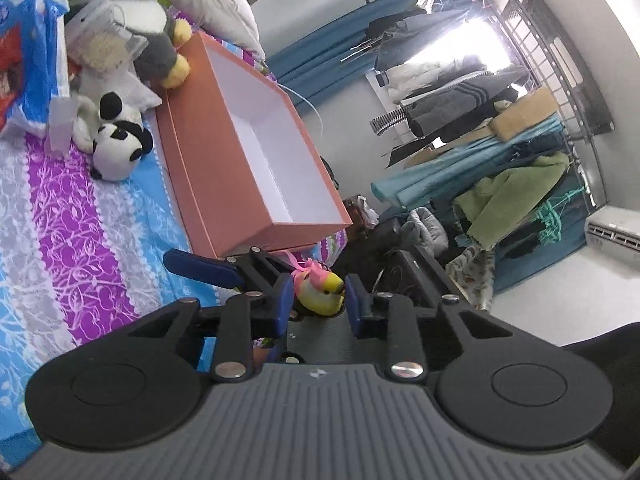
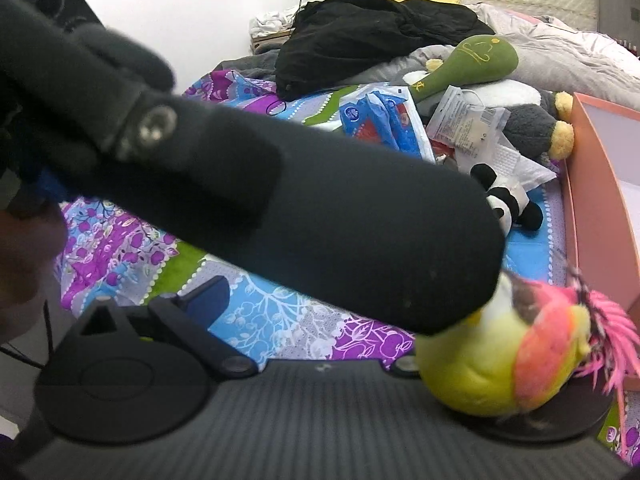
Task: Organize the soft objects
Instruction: 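Grasp the small yellow-pink bird toy with the left gripper beside the box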
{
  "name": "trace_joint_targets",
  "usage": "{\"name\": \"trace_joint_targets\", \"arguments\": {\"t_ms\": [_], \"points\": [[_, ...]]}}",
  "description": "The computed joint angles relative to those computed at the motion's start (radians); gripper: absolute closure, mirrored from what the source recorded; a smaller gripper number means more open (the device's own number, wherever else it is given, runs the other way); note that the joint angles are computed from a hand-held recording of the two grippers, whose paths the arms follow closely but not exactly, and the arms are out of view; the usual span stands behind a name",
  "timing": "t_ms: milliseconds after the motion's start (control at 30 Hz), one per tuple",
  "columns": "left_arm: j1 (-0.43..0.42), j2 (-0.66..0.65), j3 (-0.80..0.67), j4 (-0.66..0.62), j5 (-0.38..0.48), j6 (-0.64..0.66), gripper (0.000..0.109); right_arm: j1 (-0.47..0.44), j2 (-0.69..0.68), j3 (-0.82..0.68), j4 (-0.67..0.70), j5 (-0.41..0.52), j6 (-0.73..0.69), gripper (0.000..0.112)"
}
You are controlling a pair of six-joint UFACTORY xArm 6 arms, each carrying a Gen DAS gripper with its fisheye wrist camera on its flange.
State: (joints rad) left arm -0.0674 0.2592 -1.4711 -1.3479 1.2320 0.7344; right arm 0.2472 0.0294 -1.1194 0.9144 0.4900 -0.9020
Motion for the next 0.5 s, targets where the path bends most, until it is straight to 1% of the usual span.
{"name": "trace_joint_targets", "arguments": {"t_ms": [133,200,433,500], "points": [[0.0,0.0,0.001,-0.002,0.002,-0.001,0.08,-0.004,0.005,-0.009,0.008,0.023,-0.003,0.009],[-0.001,-0.001,0.003,-0.007,0.003,-0.006,0.085,-0.003,0.003,-0.007,-0.001,0.022,0.008,0.009],[-0.014,-0.013,0.018,-0.017,-0.031,-0.007,0.09,-0.004,0.002,-0.005,-0.017,0.019,0.017,0.009],[-0.016,-0.017,0.021,-0.014,-0.049,-0.013,0.101,-0.003,0.0,-0.002,-0.02,0.011,0.018,0.009]]}}
